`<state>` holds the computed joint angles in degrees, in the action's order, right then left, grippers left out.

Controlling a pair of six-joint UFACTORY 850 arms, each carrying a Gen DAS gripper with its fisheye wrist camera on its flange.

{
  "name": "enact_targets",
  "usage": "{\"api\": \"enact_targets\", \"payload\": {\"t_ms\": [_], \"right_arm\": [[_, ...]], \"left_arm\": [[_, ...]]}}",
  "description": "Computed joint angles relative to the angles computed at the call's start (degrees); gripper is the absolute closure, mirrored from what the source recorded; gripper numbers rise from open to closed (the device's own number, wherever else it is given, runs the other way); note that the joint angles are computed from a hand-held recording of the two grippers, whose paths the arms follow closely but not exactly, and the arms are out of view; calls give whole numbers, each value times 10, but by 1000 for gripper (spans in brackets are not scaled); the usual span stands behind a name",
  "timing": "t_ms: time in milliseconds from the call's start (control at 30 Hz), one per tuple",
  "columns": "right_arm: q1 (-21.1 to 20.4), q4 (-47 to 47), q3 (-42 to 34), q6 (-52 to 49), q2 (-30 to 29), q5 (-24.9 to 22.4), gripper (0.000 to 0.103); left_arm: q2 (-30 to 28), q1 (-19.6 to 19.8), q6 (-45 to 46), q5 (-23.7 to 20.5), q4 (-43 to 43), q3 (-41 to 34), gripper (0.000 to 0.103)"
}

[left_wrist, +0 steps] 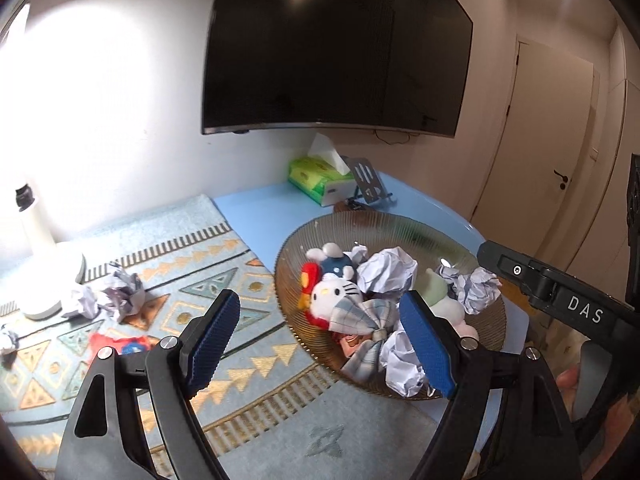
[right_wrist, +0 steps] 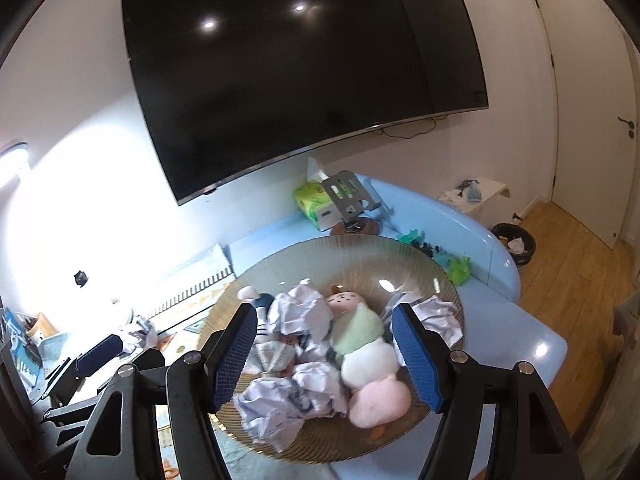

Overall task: Organize objects
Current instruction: 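Move both open tools back over the rug toward the remaining paper balls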

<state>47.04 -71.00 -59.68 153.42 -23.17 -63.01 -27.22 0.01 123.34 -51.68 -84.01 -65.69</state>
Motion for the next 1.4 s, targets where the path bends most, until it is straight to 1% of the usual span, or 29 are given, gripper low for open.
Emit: {"api": "enact_targets", "payload": {"t_ms": [233,367,500,533,667,767,867,900,967,1033,1100,1133,1200,1267,1300,1333,1400], "right_arm": [[6,-11,-53,-41,-32,9,34],[4,-19,-94,-69,-60,27,34],[3,-36,-141,-95,-93,59,34],[3,-40,-155,-104,-103,69,34],[-5,-39,-228,-166,-159,113,34],[-14,-41,-277,-188,-203,165,34],[-27,-68,-310,-160,-238,238,34],[-31,-71,-324,-158,-251,257,34],[-38,-52,-361,-186,-281,278,34],[-40,-62,-387,-188,-305,282,34],[-33,-116,-401,-154,-325,257,34],[-31,-115,-412,-161,-335,245,34],[-36,-74,-431,-205,-345,256,34],[-37,-68,-435,-210,-349,253,34],[-39,-55,-438,-220,-351,257,34],[-41,-46,-440,-229,-352,266,34],[-44,-24,-449,-257,-357,273,34]], "left_arm": [[-4,30,-8,-6,-1,-13,22],[-14,49,-18,-9,-1,-30,22],[-28,74,-28,-7,1,-46,22],[-34,81,-35,-4,4,-52,22],[-71,113,-76,22,13,-90,14],[-116,138,-140,36,54,-144,14],[-150,159,-148,82,43,-180,14],[-162,164,-153,99,43,-195,14],[-186,172,-171,128,47,-225,14],[-211,178,-208,151,70,-257,14],[-229,174,-238,191,97,-280,14],[-237,175,-239,198,102,-287,14],[-252,181,-245,187,109,-300,14],[-261,183,-276,175,137,-311,14],[-262,185,-272,164,134,-312,14],[-258,186,-257,164,122,-306,14],[-256,183,-262,171,133,-303,14]]}}
